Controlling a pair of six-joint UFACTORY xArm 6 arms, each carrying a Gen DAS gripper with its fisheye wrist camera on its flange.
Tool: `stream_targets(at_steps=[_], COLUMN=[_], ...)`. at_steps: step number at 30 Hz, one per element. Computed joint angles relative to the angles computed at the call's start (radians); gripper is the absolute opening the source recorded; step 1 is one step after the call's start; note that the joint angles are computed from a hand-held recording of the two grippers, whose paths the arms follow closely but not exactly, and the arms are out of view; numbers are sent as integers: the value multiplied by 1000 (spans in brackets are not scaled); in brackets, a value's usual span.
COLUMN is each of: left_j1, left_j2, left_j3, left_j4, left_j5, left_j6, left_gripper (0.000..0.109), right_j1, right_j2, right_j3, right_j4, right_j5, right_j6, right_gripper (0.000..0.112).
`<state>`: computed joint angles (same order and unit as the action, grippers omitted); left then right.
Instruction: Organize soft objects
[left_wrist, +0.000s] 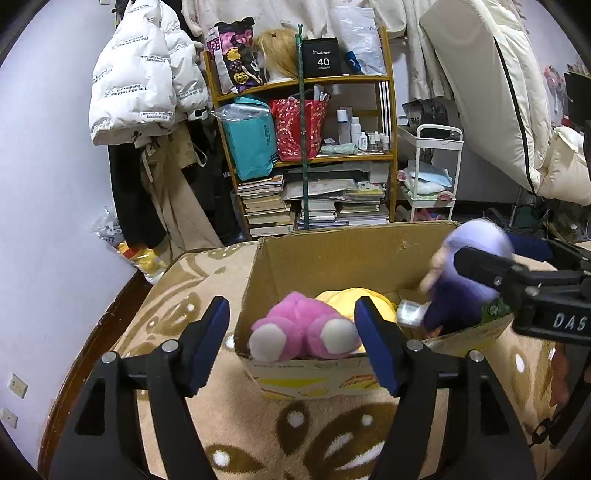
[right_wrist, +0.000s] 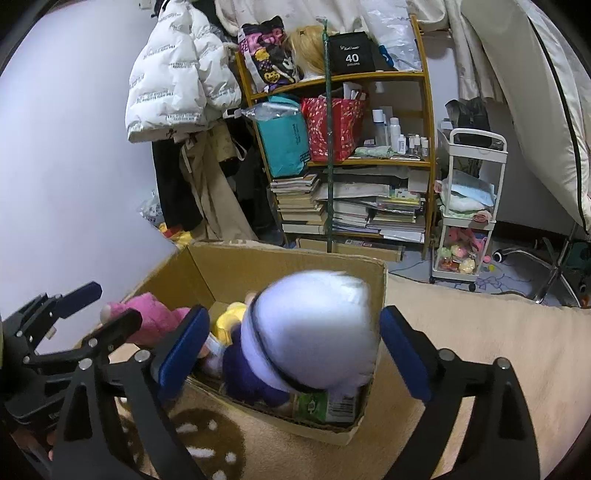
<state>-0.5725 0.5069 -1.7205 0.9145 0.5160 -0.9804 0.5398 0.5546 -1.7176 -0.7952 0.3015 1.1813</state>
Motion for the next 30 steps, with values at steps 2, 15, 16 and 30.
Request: stream_targets(at_steps=[2,15,16,30], left_j1=[2,-1,-4,-43], left_j2=[-20,-188,-208,-459], left_j3=[22,190,210,446], left_j4=[12,112,130,281], left_j5=[-4,4,9,30], left_j6=[-17,-156,-173,-345], left_gripper=[74,91,91,100], right_j1=[-2,33,36,127], right_j2=[-11,-128,-142,-383], right_j3=[10,86,98,299], right_j4=[-29,-218,-230,-439], right_j5=[-18,66,72,177], right_j6=[33,211,224,377], right_gripper=[103,103,103,103])
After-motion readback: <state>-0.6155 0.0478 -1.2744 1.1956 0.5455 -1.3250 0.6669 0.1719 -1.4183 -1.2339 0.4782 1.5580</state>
